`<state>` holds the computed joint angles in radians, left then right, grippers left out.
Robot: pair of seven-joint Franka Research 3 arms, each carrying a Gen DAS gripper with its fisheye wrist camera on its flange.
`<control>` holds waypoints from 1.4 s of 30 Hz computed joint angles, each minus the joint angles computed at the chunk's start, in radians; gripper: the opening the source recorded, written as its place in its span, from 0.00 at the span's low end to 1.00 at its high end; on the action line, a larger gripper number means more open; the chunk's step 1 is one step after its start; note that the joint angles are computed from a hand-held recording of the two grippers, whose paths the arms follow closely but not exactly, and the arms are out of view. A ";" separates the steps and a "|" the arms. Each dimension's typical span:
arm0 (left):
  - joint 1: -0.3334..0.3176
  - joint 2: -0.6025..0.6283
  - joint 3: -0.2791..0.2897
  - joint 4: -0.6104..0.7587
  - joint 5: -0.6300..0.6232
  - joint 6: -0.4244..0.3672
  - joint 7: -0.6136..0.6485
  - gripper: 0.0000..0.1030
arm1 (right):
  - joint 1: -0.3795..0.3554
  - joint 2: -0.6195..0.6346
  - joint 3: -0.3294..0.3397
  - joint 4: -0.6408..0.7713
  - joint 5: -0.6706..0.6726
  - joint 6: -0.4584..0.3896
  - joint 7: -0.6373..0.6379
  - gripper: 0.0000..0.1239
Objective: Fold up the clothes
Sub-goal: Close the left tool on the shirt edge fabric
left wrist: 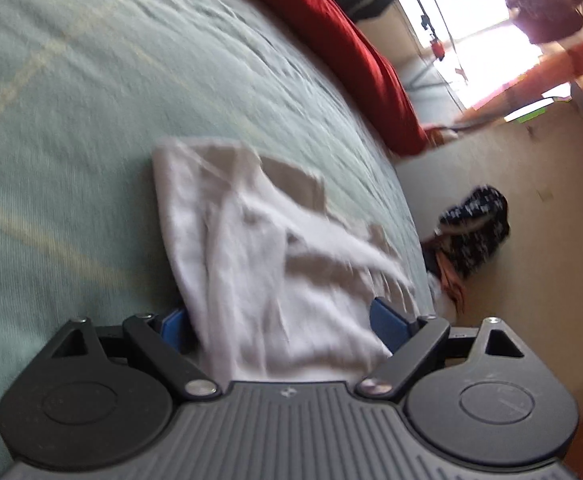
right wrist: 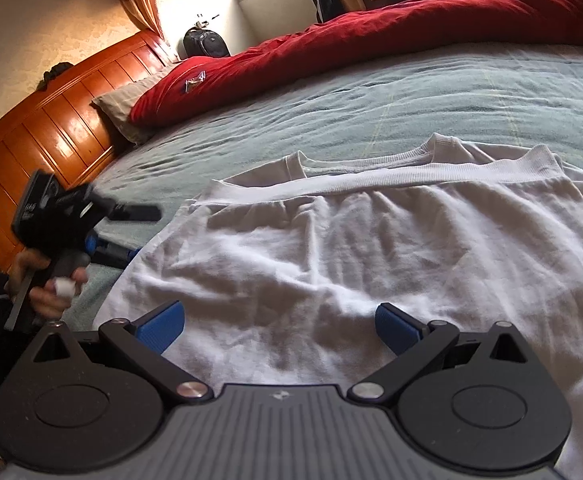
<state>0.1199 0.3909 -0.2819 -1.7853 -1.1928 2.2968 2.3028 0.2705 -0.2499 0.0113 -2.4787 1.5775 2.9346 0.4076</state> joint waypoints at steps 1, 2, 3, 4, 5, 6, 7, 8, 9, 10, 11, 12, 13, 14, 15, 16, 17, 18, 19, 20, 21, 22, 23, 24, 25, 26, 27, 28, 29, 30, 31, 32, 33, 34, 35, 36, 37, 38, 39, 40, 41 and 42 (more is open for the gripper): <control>0.004 -0.011 0.000 -0.014 0.004 -0.013 0.006 0.87 | 0.000 0.000 -0.001 0.000 0.005 -0.002 -0.003 0.83; 0.005 -0.017 0.002 -0.018 0.011 -0.026 0.008 0.87 | 0.000 0.000 -0.001 0.001 0.007 -0.002 -0.005 0.83; 0.002 -0.012 0.005 -0.011 0.021 -0.033 0.004 0.87 | -0.001 0.001 0.000 0.002 0.009 -0.002 -0.007 0.83; 0.001 0.005 0.004 0.008 0.018 -0.037 -0.001 0.87 | -0.001 0.003 0.000 0.003 0.011 -0.002 -0.009 0.83; 0.001 0.025 0.001 0.029 0.011 -0.039 -0.007 0.87 | -0.001 0.004 0.001 0.004 0.009 -0.001 -0.007 0.83; 0.002 0.046 -0.003 0.051 0.005 -0.042 -0.014 0.87 | -0.001 0.006 0.003 0.005 0.006 0.000 -0.004 0.83; 0.004 0.067 -0.008 0.073 0.000 -0.044 -0.021 0.87 | -0.001 0.005 0.003 0.005 0.002 0.001 0.000 0.83; 0.004 0.087 -0.016 0.094 -0.003 -0.040 -0.019 0.88 | -0.002 0.005 0.004 0.004 -0.007 0.001 0.009 0.83; 0.004 0.101 -0.022 0.109 0.000 -0.038 -0.015 0.88 | -0.002 0.002 0.003 0.002 -0.017 0.002 0.019 0.83; 0.004 0.114 -0.029 0.124 0.004 -0.036 -0.012 0.88 | -0.001 0.000 0.003 0.001 -0.027 0.003 0.027 0.83; 0.007 0.115 -0.035 0.124 0.009 -0.034 -0.008 0.88 | 0.000 -0.002 0.002 -0.001 -0.032 0.005 0.031 0.83; 0.014 0.108 -0.041 0.114 0.005 -0.033 0.003 0.87 | 0.001 -0.003 0.001 -0.003 -0.038 0.006 0.034 0.83; 0.023 0.096 -0.045 0.098 0.002 -0.041 0.012 0.84 | 0.002 -0.004 0.000 -0.004 -0.047 0.009 0.042 0.83; 0.027 0.082 -0.044 0.079 -0.002 -0.044 0.010 0.82 | 0.003 -0.004 -0.002 -0.004 -0.048 0.009 0.044 0.83; 0.033 0.059 -0.044 0.045 -0.020 -0.038 0.000 0.76 | 0.004 -0.004 -0.005 -0.005 -0.049 0.008 0.045 0.83; 0.039 0.045 -0.043 0.022 -0.037 -0.049 0.008 0.75 | 0.004 -0.004 -0.008 -0.005 -0.047 0.004 0.045 0.83; 0.044 0.034 -0.039 0.004 -0.051 -0.065 0.019 0.75 | 0.005 -0.003 -0.009 -0.005 -0.046 0.003 0.042 0.83; 0.040 0.040 -0.032 0.011 -0.046 -0.078 0.025 0.75 | 0.005 -0.003 -0.010 -0.005 -0.045 0.002 0.040 0.83; 0.034 0.051 -0.026 0.024 -0.034 -0.090 0.029 0.75 | 0.005 0.001 -0.010 -0.004 -0.048 0.002 0.041 0.83; 0.030 0.077 -0.022 0.057 -0.021 -0.110 0.012 0.75 | 0.005 0.004 -0.010 -0.001 -0.050 0.003 0.040 0.83; 0.027 0.107 -0.021 0.096 -0.007 -0.130 -0.010 0.75 | 0.005 0.008 -0.010 0.001 -0.052 0.003 0.040 0.83; 0.024 0.131 -0.023 0.127 0.011 -0.143 -0.014 0.75 | 0.005 0.009 -0.010 0.003 -0.050 0.005 0.037 0.83; 0.022 0.154 -0.027 0.157 0.031 -0.153 -0.015 0.74 | 0.006 0.011 -0.009 0.004 -0.046 0.006 0.033 0.83; 0.024 0.159 -0.029 0.162 0.046 -0.150 -0.016 0.70 | 0.006 0.012 -0.009 0.005 -0.042 0.007 0.029 0.83; 0.026 0.159 -0.031 0.160 0.058 -0.144 -0.017 0.61 | 0.006 0.012 -0.010 0.004 -0.036 0.005 0.020 0.83; 0.028 0.159 -0.033 0.158 0.071 -0.137 -0.019 0.56 | 0.005 0.012 -0.011 0.003 -0.029 0.001 0.010 0.83; 0.030 0.158 -0.034 0.156 0.083 -0.131 -0.021 0.40 | 0.003 0.012 -0.012 0.004 -0.023 -0.002 0.005 0.83; 0.028 0.160 -0.030 0.149 0.094 -0.115 -0.043 0.19 | 0.002 0.013 -0.012 0.004 -0.017 -0.005 0.001 0.83; 0.033 0.170 -0.030 0.151 0.099 -0.116 -0.071 0.18 | 0.000 0.014 -0.012 0.004 -0.013 -0.008 -0.002 0.83; 0.043 0.180 -0.038 0.157 0.096 -0.126 -0.072 0.17 | -0.002 0.015 -0.010 0.005 -0.015 -0.009 0.000 0.83; 0.041 0.180 -0.041 0.160 0.113 -0.122 -0.068 0.17 | -0.003 0.016 -0.009 0.005 -0.017 -0.009 -0.001 0.83; 0.035 0.177 -0.041 0.164 0.134 -0.113 -0.065 0.17 | -0.004 0.016 -0.008 0.005 -0.017 -0.008 -0.002 0.83; 0.035 0.178 -0.044 0.166 0.145 -0.111 -0.067 0.17 | -0.005 0.016 -0.007 0.005 -0.017 -0.009 -0.003 0.83; 0.036 0.179 -0.047 0.169 0.153 -0.111 -0.070 0.17 | -0.005 0.016 -0.007 0.005 -0.013 -0.009 -0.008 0.83; 0.042 0.178 -0.053 0.166 0.151 -0.109 -0.062 0.17 | -0.005 0.017 -0.007 0.006 -0.008 -0.010 -0.012 0.83; 0.043 0.172 -0.056 0.158 0.151 -0.100 -0.057 0.17 | -0.006 0.020 -0.007 0.009 -0.006 -0.010 -0.013 0.83; 0.043 0.165 -0.058 0.150 0.151 -0.089 -0.054 0.17 | -0.007 0.021 -0.005 0.010 -0.004 -0.007 -0.014 0.83; 0.042 0.158 -0.059 0.142 0.151 -0.079 -0.050 0.17 | -0.007 0.022 -0.003 0.010 -0.003 -0.004 -0.015 0.83; 0.039 0.153 -0.058 0.137 0.155 -0.071 -0.057 0.17 | -0.007 0.023 -0.001 0.011 -0.003 -0.001 -0.016 0.83; 0.035 0.147 -0.056 0.133 0.160 -0.064 -0.066 0.17 | -0.006 0.024 0.002 0.011 -0.009 0.005 -0.012 0.83; 0.030 0.139 -0.054 0.127 0.167 -0.054 -0.077 0.17 | -0.005 0.025 0.004 0.011 -0.017 0.010 -0.007 0.83; 0.021 0.128 -0.051 0.121 0.179 -0.041 -0.095 0.16 | -0.004 0.023 0.005 0.009 -0.021 0.014 -0.002 0.83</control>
<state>0.1408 0.5191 -0.3325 -1.6639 -1.0136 2.2558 2.2077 0.2668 -0.2267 0.0165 -2.4693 1.5568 2.9483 0.4052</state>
